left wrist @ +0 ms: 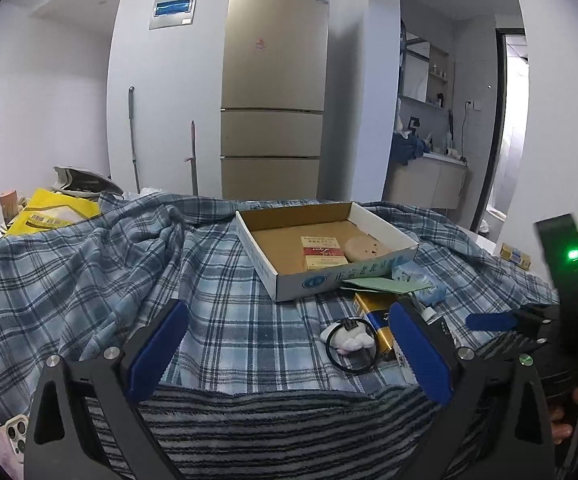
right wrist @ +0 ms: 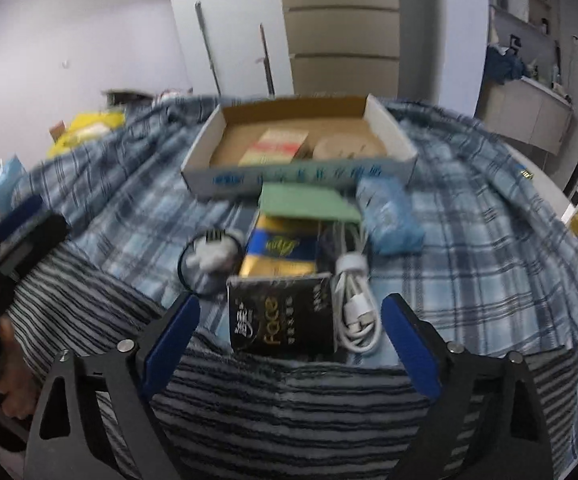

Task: Organize soft objects
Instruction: 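Grasp the black Face tissue pack with the right tool while the left tool grasps the white earphone case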

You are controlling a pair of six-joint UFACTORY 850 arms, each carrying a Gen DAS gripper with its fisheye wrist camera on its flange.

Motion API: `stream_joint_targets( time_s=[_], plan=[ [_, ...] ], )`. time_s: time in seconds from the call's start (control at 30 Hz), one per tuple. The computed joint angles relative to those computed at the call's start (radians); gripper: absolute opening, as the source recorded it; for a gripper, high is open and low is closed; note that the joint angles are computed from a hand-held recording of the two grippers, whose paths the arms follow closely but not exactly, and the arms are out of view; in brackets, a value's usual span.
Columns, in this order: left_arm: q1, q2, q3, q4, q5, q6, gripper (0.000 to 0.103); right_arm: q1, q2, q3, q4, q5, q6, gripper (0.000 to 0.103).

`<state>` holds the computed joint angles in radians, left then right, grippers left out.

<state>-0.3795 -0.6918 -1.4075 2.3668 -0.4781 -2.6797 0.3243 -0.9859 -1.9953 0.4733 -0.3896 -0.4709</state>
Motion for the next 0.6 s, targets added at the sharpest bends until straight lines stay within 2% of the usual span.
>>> stream_joint_targets(
  time_s=[0.17, 0.3, 0.33, 0.4, 0.47, 0.53, 0.6],
  plan=[
    [-0.006, -0.005, -0.004, -0.020, -0.006, 0.033, 0.102, 0.006, -0.059, -0.089, -0.088, -0.101, 0.067, 0.080],
    [-0.005, -0.008, -0.012, -0.028, 0.008, 0.040, 0.102, 0.012, -0.069, -0.103, -0.129, -0.114, 0.096, 0.067],
    [-0.005, -0.007, -0.011, -0.028, 0.008, 0.040, 0.102, 0.010, -0.069, -0.100, -0.116, -0.111, 0.085, 0.062],
    [-0.007, -0.011, -0.017, -0.051, 0.012, 0.069, 0.102, 0.005, -0.065, -0.089, -0.059, -0.104, 0.037, 0.061],
    [-0.003, -0.019, -0.044, -0.069, 0.061, 0.122, 0.102, -0.002, -0.052, -0.068, -0.004, -0.087, 0.004, 0.059],
    [-0.003, -0.027, -0.076, -0.141, 0.101, 0.227, 0.099, -0.005, -0.028, -0.032, 0.039, -0.049, -0.036, 0.058],
    [-0.007, -0.033, -0.112, -0.238, 0.110, 0.370, 0.098, -0.003, 0.019, 0.027, 0.029, 0.030, -0.070, 0.057]
  ],
)
